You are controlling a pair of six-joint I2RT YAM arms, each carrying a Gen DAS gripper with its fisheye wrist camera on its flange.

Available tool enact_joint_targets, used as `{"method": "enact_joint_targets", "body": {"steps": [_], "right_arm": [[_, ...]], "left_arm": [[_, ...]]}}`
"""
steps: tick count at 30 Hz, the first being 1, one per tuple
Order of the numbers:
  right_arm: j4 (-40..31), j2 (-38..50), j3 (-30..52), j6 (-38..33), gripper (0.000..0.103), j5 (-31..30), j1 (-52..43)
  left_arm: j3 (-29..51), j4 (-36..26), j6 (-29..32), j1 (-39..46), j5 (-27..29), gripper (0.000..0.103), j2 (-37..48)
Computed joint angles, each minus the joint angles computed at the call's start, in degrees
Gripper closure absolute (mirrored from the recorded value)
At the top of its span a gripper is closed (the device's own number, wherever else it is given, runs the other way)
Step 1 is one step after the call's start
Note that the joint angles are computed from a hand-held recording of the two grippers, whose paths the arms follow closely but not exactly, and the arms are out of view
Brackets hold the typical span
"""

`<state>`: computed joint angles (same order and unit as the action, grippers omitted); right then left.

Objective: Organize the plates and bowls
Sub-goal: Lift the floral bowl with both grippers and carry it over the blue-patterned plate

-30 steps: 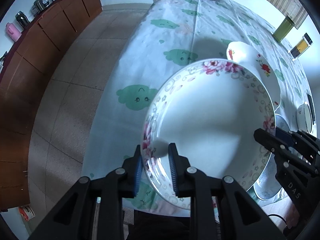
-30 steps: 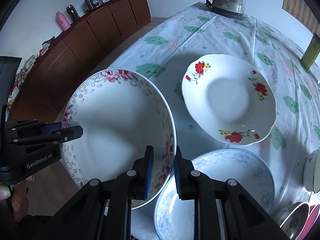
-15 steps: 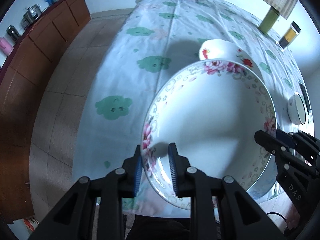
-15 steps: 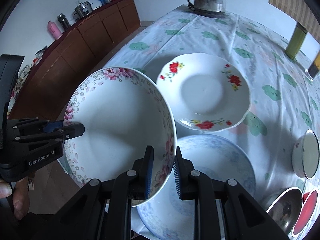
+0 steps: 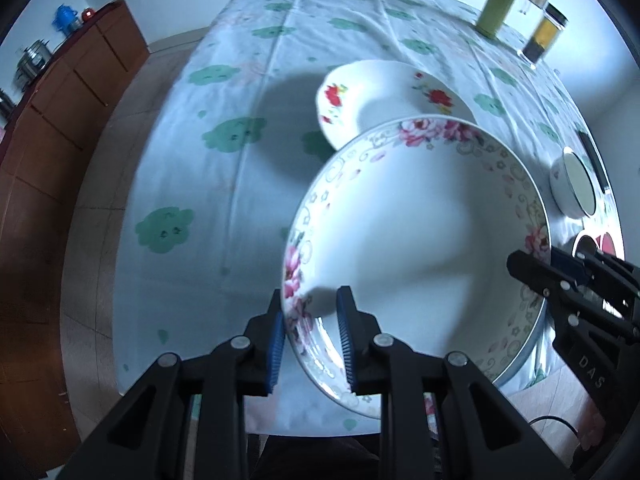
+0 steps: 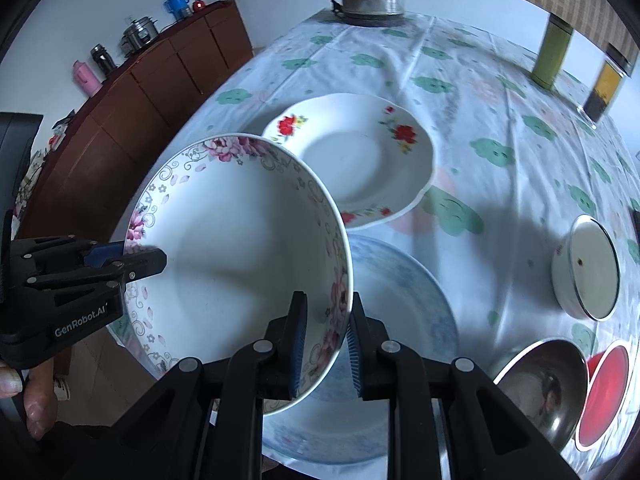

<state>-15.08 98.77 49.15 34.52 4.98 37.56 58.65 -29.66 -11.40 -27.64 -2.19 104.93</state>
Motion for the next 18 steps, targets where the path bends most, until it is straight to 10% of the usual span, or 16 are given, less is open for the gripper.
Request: {"method": "enact_joint_targets", "body": {"steps": [18], "right_arm": [[1.67,-2.56,-5.4,-0.75,0.082,-0.79,-3.51]], "left_arm": [[1.08,-0.76,-0.93,-4.96,-0.43,0.081,1.95]]}}
